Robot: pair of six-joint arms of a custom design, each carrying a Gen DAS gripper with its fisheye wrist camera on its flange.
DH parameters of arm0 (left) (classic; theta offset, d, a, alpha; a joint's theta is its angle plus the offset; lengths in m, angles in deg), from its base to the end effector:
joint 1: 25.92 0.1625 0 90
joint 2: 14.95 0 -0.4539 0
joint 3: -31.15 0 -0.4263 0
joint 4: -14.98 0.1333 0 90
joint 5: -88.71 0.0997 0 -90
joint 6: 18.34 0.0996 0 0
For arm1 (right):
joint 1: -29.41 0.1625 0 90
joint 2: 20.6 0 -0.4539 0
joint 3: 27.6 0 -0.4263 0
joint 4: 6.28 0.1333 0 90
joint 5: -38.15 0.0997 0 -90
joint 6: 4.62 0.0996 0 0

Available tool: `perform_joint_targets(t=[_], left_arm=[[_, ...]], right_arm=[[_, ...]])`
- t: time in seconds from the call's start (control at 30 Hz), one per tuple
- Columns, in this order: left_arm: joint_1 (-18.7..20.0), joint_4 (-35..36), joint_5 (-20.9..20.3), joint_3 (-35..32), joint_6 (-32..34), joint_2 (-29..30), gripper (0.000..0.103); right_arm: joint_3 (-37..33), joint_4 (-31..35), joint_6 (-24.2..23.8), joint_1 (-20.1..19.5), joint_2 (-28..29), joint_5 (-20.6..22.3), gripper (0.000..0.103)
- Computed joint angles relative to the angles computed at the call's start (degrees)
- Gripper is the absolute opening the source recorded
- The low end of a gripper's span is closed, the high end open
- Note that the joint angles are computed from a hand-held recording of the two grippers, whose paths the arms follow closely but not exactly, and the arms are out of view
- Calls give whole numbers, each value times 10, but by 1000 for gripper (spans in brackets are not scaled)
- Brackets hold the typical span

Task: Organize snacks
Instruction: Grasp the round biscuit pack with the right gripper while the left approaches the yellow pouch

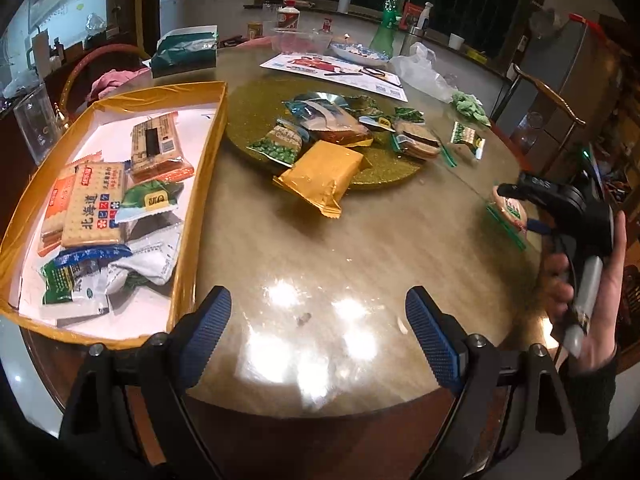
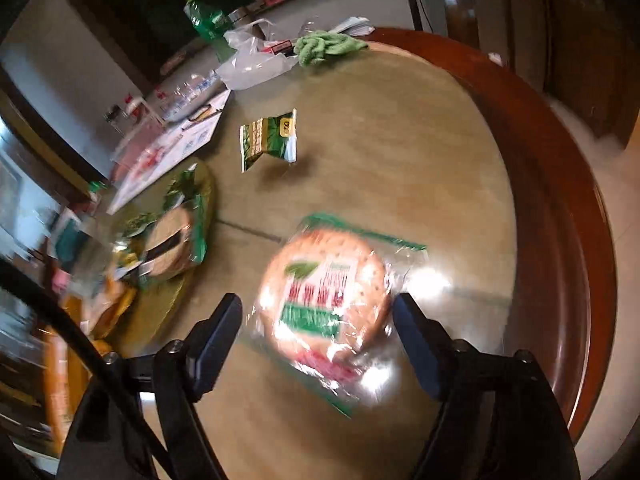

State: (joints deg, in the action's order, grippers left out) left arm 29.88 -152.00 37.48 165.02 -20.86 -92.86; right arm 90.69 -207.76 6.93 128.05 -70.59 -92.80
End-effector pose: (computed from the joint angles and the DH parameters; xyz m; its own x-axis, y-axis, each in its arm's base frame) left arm -0.0937 -0.4860 0.2164 -0.7934 0.2183 -0.5682 0.4903 0.7824 -0.3840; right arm 0.1534 -0.5569 0.1274 -0.8195 0.4676 0.3312 0.0557 0.6403 -0.7661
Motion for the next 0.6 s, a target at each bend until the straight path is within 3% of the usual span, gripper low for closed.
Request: perform_joint_targets(t=[0.07,0.2,0.3,0.4,0.5,0.57,0.6], left_arm=[[3,9,-3,-12,-1,7,89],[3,-1,11,-46,42,41,89],[8,5,27,-88,62,79,89],[20,13,16,-132,96,116,89],[31,22,33,-173,96,157,87],[44,46,12,-202,92,176,80],[49,76,9,-219,88,186,71]], right_arm=[[-37,31,-13,10,21,-46,80],[-70,60,-41,16,42,-94,80],[-64,36,-77,23,54,-119,76],[-32,12,-91,30,48,-101,76],[-1,-34,-136,42,56,-64,76],[17,-51,-158,48,56,-22,76],[21,-52,-162,49,56,-6,76]])
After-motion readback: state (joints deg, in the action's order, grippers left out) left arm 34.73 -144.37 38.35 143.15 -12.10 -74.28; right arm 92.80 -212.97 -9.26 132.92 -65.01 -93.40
